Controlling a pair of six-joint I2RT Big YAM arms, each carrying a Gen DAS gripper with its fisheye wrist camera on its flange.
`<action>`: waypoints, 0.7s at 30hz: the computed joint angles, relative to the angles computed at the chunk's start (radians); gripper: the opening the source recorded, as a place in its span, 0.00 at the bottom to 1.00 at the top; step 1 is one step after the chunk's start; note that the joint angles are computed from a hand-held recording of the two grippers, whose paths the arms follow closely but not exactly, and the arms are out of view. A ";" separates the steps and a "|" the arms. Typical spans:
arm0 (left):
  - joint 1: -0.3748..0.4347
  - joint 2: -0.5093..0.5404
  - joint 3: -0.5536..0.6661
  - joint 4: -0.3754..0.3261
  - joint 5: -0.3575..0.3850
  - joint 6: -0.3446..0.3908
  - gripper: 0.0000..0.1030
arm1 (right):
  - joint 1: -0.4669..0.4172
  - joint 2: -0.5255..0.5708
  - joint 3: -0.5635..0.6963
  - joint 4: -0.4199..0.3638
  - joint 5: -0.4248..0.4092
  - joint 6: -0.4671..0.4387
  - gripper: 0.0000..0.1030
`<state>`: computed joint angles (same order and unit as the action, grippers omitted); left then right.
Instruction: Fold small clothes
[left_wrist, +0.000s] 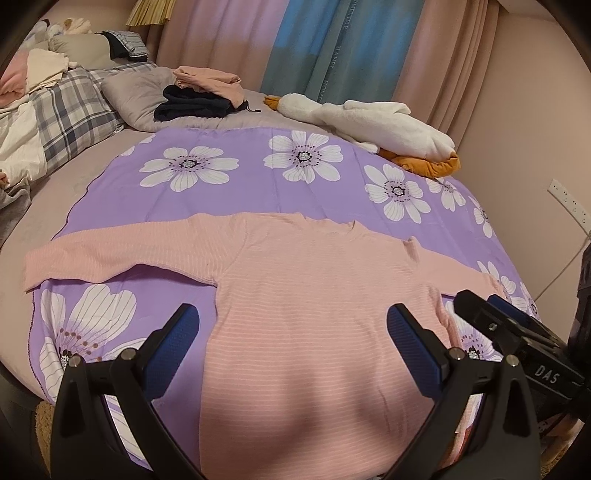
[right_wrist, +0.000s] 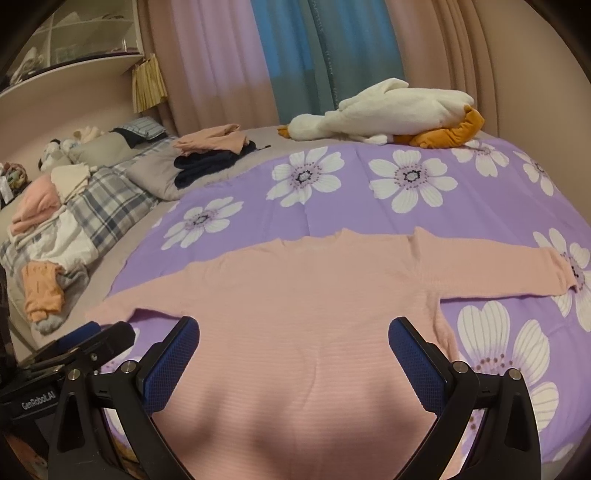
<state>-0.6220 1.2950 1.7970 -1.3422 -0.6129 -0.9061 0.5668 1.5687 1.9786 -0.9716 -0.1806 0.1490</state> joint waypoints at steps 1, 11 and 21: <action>0.001 0.002 0.003 -0.008 -0.002 -0.003 0.98 | 0.000 0.001 0.002 -0.001 0.000 -0.001 0.99; 0.003 0.004 0.004 -0.017 -0.005 -0.006 0.98 | -0.002 -0.003 -0.007 0.003 -0.002 0.002 0.99; -0.011 0.023 0.025 -0.034 -0.002 -0.009 0.98 | -0.002 -0.003 -0.006 0.003 -0.002 0.000 0.99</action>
